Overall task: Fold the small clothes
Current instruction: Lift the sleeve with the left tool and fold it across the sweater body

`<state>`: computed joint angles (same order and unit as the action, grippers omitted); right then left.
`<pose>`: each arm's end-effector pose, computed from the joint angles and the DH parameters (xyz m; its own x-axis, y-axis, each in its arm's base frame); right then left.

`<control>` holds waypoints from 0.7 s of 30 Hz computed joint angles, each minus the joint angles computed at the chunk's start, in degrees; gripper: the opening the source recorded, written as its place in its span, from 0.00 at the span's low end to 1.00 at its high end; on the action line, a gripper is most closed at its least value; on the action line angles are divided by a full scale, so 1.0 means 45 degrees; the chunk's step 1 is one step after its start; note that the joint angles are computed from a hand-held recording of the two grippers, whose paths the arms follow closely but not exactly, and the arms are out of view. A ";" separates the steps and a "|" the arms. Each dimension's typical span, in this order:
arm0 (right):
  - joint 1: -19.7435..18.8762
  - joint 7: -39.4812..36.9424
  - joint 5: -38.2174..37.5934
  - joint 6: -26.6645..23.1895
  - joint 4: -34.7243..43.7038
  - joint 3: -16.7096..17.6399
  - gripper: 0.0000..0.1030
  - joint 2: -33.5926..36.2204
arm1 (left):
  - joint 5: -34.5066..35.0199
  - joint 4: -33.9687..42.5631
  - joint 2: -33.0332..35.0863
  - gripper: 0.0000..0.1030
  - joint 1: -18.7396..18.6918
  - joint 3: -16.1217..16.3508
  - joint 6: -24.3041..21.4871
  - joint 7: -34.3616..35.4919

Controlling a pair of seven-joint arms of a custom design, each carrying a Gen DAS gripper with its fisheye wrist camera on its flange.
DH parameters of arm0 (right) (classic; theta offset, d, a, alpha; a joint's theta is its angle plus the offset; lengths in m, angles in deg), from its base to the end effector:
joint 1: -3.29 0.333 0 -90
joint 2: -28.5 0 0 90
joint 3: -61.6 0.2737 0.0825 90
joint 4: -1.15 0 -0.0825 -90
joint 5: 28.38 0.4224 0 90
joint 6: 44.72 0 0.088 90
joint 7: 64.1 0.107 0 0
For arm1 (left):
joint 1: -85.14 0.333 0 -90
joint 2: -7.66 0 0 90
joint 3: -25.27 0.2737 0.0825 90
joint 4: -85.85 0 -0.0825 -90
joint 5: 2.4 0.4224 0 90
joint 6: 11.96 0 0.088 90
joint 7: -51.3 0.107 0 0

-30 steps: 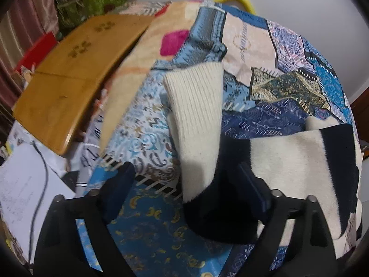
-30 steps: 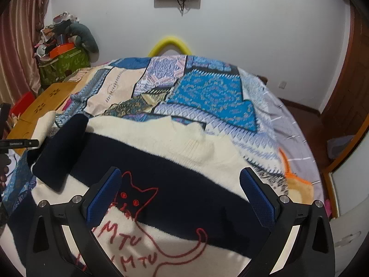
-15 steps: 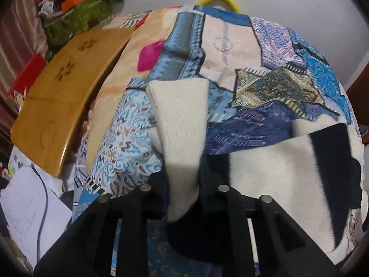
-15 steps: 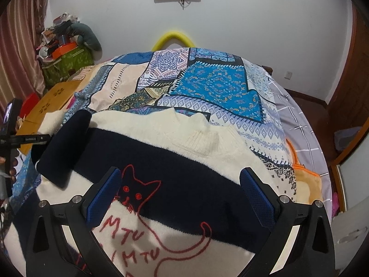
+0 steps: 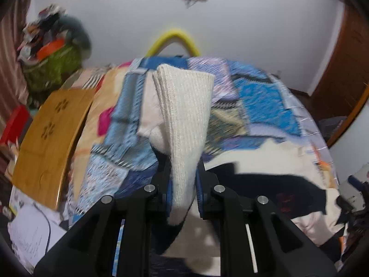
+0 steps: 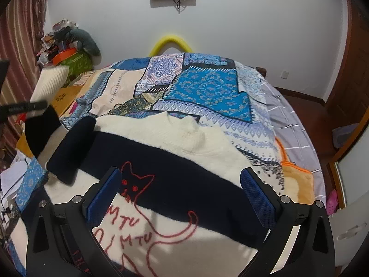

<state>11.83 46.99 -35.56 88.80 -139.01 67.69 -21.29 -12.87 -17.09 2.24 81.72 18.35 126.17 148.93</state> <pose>0.3910 0.1093 0.6328 -0.0476 -0.9977 -0.0489 -0.7145 0.0682 -0.6963 0.6117 -0.1156 0.6155 -0.2535 -0.9638 0.0825 -0.7416 0.1389 -0.6564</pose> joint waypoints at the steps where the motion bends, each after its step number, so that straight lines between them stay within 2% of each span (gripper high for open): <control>1: 0.0020 0.0009 0.0072 0.0025 -0.0094 -0.0075 0.99 -0.0164 | -0.0073 0.0043 -0.0072 0.16 -0.0113 -0.0100 0.0023 0.0055; 13: -0.0589 0.0155 0.0518 -0.0296 -0.1276 -0.0632 0.99 -0.2162 | 0.0011 0.0346 -0.0212 0.16 -0.1850 -0.1179 0.0319 0.0058; 21: -0.1322 0.0184 0.0719 -0.0792 -0.2105 -0.1066 0.99 -0.3374 | 0.0111 0.0474 0.0329 0.16 -0.2857 -0.1697 -0.0259 0.0038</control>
